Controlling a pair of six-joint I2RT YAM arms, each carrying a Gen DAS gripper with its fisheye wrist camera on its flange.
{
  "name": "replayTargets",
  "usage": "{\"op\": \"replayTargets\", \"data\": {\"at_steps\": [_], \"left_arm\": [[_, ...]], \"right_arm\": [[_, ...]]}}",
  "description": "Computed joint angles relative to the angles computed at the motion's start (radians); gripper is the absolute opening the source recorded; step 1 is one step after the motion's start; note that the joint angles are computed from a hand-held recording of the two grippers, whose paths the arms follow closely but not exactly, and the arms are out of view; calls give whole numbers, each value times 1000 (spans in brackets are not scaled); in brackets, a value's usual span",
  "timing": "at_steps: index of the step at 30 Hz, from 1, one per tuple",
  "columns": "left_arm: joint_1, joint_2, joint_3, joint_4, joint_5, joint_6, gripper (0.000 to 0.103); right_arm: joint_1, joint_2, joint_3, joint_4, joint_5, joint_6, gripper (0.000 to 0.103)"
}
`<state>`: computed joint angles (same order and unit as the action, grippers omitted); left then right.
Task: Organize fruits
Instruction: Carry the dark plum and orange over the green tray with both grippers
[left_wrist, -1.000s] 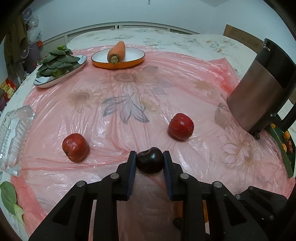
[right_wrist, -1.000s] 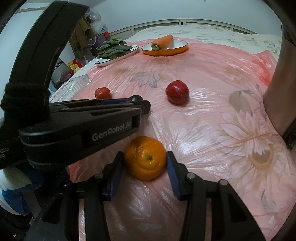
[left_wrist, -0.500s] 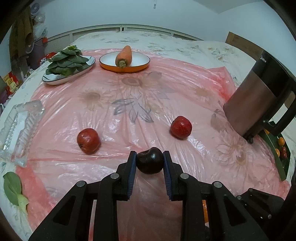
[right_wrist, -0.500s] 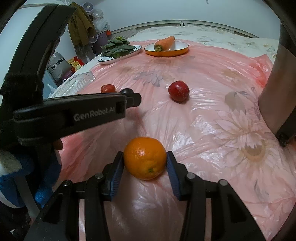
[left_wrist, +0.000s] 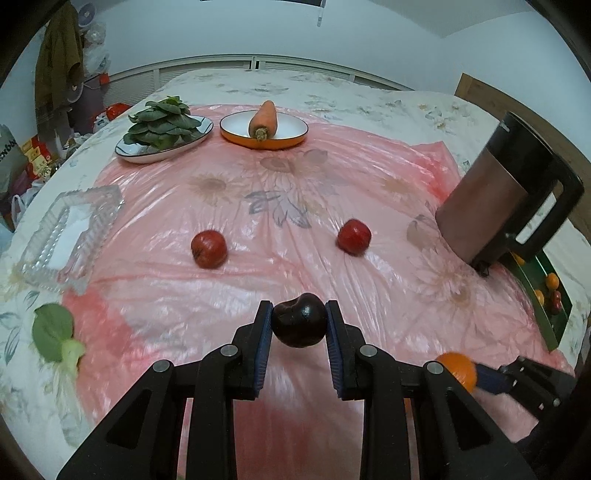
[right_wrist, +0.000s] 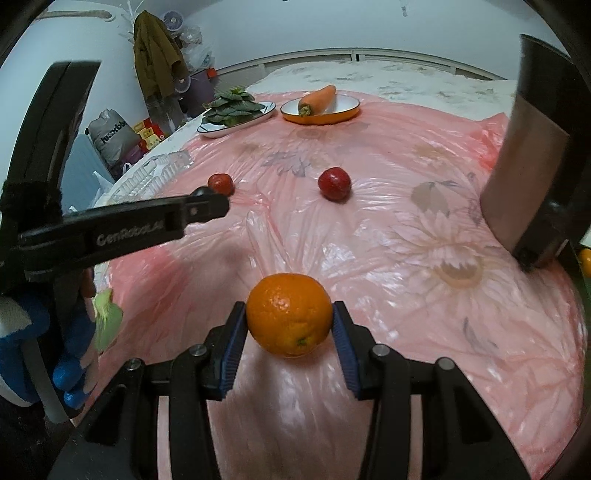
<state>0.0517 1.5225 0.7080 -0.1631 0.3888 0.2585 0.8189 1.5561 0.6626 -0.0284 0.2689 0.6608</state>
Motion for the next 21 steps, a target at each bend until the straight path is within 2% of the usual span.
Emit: {"op": "replayTargets", "data": {"at_steps": [9,21], "left_arm": [[-3,-224,-139,-82,-14,23,24],[-6,-543,-260,-299,0,59,24]], "right_arm": [[93,-161,-60,-143,86,97,68],[236,-340,-137,-327,194,279,68]]}}
